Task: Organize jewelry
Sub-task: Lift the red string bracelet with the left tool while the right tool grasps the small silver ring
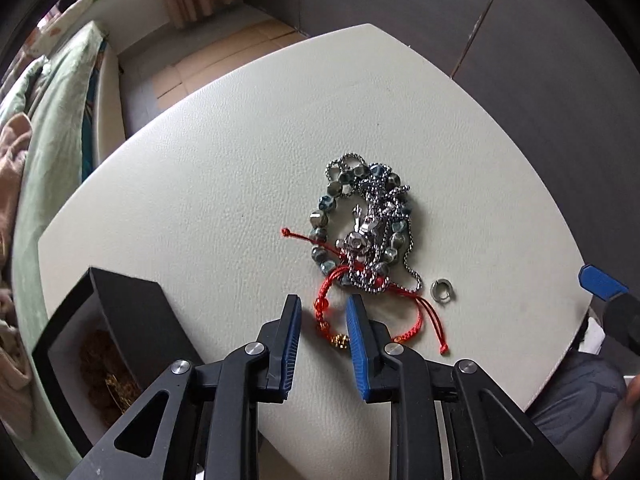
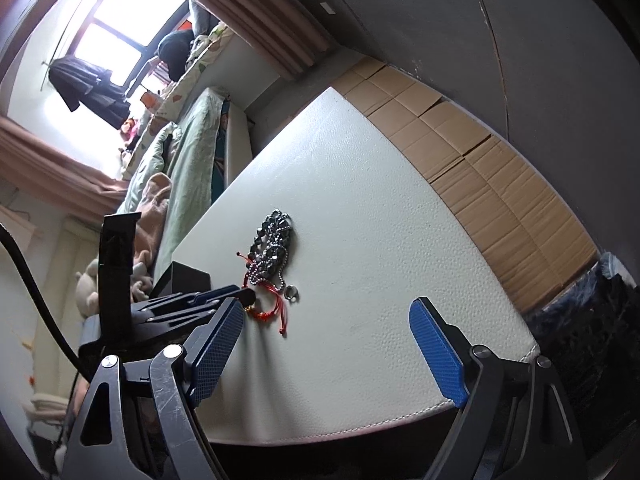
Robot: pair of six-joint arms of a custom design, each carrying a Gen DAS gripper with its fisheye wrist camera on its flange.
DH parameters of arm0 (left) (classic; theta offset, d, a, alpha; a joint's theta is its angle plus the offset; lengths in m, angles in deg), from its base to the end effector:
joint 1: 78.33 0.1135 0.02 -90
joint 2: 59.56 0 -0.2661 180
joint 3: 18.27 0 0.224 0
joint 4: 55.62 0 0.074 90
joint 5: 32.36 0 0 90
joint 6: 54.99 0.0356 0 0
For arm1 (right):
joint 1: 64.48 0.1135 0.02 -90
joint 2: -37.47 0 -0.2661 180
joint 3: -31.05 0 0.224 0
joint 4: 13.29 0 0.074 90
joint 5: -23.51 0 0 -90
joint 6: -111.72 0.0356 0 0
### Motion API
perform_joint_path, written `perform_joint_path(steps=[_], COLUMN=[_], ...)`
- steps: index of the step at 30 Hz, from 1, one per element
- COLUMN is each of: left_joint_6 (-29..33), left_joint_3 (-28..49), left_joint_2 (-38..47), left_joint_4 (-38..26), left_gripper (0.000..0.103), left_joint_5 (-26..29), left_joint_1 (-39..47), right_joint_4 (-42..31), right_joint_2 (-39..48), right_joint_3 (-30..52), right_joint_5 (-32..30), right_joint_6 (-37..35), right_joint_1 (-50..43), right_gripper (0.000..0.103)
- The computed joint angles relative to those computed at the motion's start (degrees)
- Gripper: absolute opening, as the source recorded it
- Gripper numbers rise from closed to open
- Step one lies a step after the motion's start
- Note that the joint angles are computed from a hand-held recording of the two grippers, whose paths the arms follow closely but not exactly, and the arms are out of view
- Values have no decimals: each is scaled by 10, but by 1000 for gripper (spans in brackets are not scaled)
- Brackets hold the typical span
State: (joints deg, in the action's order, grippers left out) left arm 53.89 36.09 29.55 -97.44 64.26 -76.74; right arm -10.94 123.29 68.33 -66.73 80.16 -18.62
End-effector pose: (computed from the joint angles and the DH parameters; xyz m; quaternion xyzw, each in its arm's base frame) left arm 0.2253 0.0021 0.1455 0.1557 0.9792 -0.0357 0.1251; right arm 0.1564 0.1614 0.1319 0.1009 0.9223 0.2958 0.2274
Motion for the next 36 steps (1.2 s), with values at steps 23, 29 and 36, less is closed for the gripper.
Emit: perform_joint_path(steps=[23,29,36], left_joint_6=[90,128,179], left_joint_3=[70,104,120], left_joint_2=[-142,-147,-142], left_joint_4=[-200,-245,-281], left_gripper=[7,7,7], left_joint_5=[178,217,247], left_joint_1=[176,239,318], right_joint_4=[-64,-180,-344], right_joint_2=[134,199,258], right_joint_3=[129,248,393], right_joint_5=[-85,-82,-54], right_joint_6=[-47,-96,-166], right_joint_1=[-16,-4,11], right_gripper=[62,51,45])
